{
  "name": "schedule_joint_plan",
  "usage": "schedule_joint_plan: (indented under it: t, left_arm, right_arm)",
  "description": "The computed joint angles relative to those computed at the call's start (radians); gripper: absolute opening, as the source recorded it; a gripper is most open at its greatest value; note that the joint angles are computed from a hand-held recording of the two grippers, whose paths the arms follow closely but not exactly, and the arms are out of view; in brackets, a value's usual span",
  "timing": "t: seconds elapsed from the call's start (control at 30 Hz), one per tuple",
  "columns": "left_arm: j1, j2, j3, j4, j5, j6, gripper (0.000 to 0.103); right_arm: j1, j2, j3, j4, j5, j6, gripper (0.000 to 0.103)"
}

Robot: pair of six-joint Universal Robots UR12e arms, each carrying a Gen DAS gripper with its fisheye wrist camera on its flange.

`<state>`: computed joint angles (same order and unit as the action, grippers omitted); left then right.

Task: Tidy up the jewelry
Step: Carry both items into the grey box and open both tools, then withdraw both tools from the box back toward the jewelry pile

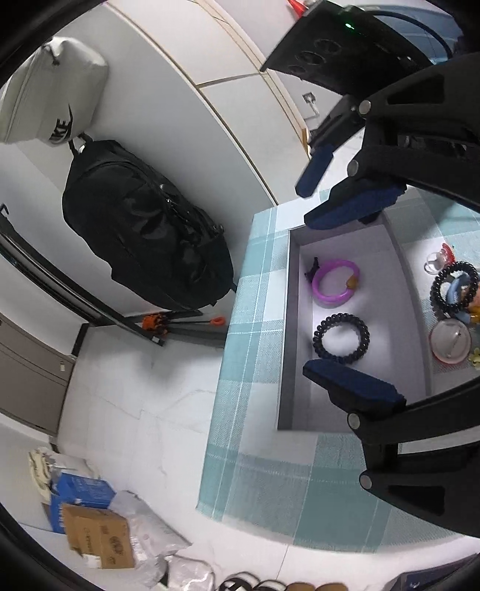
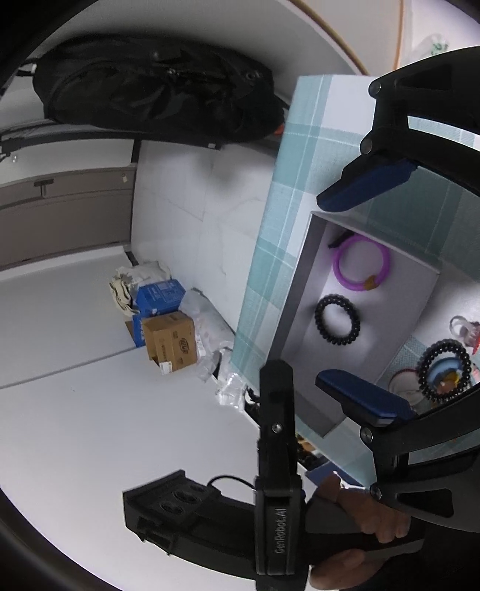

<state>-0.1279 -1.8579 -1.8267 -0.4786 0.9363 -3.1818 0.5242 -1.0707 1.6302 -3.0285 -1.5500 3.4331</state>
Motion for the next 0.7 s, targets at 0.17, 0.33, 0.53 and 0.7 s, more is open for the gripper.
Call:
schedule_joint_plan:
  t: [0.17,0.33,0.53,0.7]
  left_arm:
    - [-0.011,0.030,-0.036,0.072,0.073,0.009,0.069]
    - [-0.016,0.060,-0.079,0.149,0.147,0.025,0.069]
    - [-0.026,0.098,-0.128,0.209,0.230,0.046,0.069]
    - [-0.028,0.123,-0.163,0.221,0.264,0.077,0.069]
  right_arm:
    - [0.008,-0.010,0.012,-0.022,-0.023,0.013,0.098]
    - [0.028,-0.030,0.038,-0.032,-0.061,-0.011,0.099]
    - [0.048,-0.049,0.071,-0.059,-0.079,0.017,0.103]
    - [0.063,-0.054,0.091,-0.093,-0.081,0.051,0.103]
